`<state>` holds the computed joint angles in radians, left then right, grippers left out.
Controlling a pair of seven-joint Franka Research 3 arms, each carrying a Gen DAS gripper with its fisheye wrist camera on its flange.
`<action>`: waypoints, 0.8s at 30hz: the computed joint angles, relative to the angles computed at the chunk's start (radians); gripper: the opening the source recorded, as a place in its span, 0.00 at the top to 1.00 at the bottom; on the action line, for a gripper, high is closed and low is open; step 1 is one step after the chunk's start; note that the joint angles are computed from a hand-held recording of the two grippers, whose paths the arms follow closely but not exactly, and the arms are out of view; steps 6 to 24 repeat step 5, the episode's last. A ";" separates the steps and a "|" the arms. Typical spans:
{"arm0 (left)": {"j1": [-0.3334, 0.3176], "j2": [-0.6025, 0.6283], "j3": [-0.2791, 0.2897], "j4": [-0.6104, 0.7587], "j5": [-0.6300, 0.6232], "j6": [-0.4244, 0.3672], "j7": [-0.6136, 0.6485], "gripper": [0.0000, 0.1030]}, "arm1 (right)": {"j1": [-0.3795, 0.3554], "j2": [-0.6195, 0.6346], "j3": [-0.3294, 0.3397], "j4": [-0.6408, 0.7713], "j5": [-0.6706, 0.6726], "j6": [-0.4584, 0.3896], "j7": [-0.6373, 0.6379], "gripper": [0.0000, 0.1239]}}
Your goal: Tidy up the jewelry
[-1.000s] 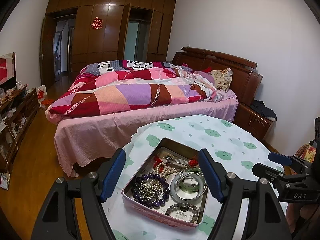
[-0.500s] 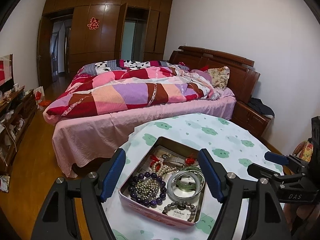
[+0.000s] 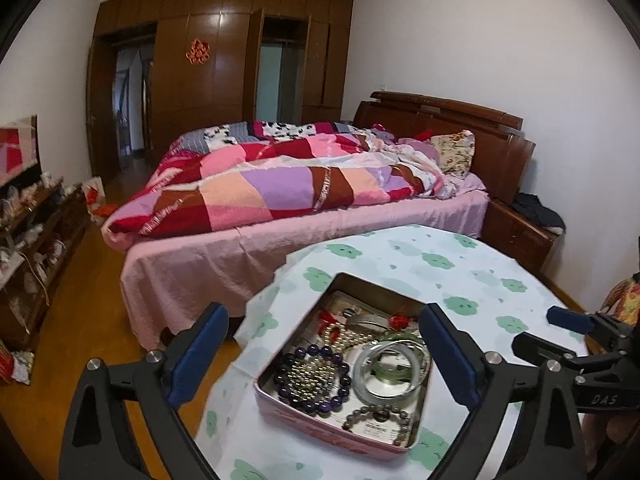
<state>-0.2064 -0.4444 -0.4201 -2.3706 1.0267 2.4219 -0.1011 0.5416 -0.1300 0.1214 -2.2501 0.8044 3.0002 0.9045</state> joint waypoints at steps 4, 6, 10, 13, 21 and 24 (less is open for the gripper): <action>-0.001 0.001 -0.001 0.000 0.009 0.002 0.002 0.07 | -0.004 -0.002 0.003 -0.006 -0.018 -0.001 0.017 0.23; -0.002 0.000 0.003 -0.003 0.013 0.015 0.006 0.07 | -0.003 -0.004 0.002 -0.009 -0.018 -0.001 0.017 0.23; -0.002 0.000 0.003 -0.003 0.013 0.015 0.006 0.07 | -0.003 -0.004 0.002 -0.009 -0.018 -0.001 0.017 0.23; -0.002 0.000 0.003 -0.003 0.013 0.015 0.006 0.07 | -0.003 -0.004 0.002 -0.009 -0.018 -0.001 0.017 0.23; -0.002 0.000 0.003 -0.003 0.013 0.015 0.006 0.07 | -0.003 -0.004 0.002 -0.009 -0.018 -0.001 0.017 0.23; -0.002 0.000 0.003 -0.003 0.013 0.015 0.006 0.07 | -0.003 -0.004 0.002 -0.009 -0.018 -0.001 0.017 0.23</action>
